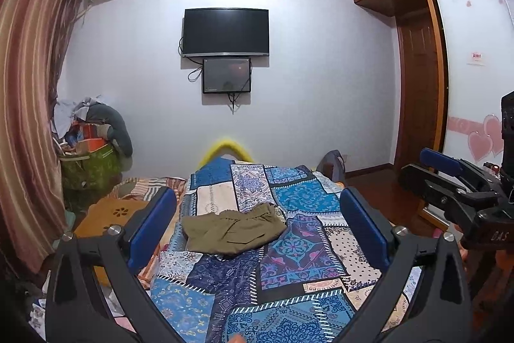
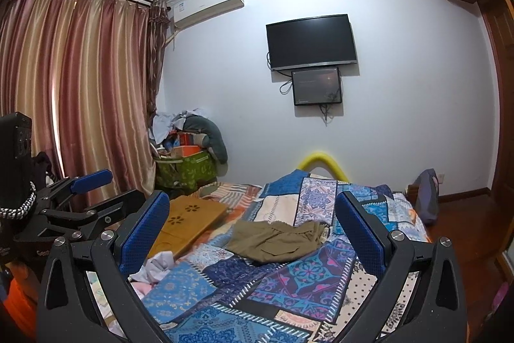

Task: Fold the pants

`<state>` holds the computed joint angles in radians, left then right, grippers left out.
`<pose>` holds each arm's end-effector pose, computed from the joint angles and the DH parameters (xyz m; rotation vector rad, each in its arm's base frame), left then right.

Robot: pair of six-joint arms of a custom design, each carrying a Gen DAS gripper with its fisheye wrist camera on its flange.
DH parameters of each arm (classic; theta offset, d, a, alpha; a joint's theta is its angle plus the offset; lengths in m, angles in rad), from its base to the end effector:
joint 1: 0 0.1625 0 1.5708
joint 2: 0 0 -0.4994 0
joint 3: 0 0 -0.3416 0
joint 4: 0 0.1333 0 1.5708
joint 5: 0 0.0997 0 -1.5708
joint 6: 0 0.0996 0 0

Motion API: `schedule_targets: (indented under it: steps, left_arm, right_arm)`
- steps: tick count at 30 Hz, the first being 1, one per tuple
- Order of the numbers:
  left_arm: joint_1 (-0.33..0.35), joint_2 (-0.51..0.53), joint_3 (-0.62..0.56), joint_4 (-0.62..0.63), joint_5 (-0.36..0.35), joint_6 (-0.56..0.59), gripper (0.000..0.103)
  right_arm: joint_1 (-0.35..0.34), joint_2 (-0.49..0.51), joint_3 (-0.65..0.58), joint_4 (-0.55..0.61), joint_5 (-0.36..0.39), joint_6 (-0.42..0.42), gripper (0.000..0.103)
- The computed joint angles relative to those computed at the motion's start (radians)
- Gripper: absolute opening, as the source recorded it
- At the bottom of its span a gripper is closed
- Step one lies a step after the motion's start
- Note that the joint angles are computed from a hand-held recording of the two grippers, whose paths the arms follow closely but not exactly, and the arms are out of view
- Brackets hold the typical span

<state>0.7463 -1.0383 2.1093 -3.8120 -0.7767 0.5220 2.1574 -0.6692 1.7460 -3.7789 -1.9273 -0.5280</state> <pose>-0.2434 -0.5033 0.3575 0.8541 2.0074 -1.5094 0.4588 -0.5122 0.2221 1.0400 -2.1896 1.5410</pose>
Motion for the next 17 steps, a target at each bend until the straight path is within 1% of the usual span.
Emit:
schedule_targets:
  steps: [8,12,17]
  left_arm:
    - [-0.008,0.008,0.004,-0.020,0.009,0.012,0.103]
    - [-0.007,0.002,0.005,0.017,-0.001,-0.009,0.103]
    - [-0.004,0.001,0.002,0.030,-0.003,-0.022,0.103]
  right_arm:
    - [0.000,-0.002,0.003,-0.002,-0.008,0.002,0.102]
    - [-0.001,-0.002,0.006,-0.007,-0.007,0.003,0.102]
    - [-0.002,0.000,0.004,-0.005,-0.008,0.007,0.102]
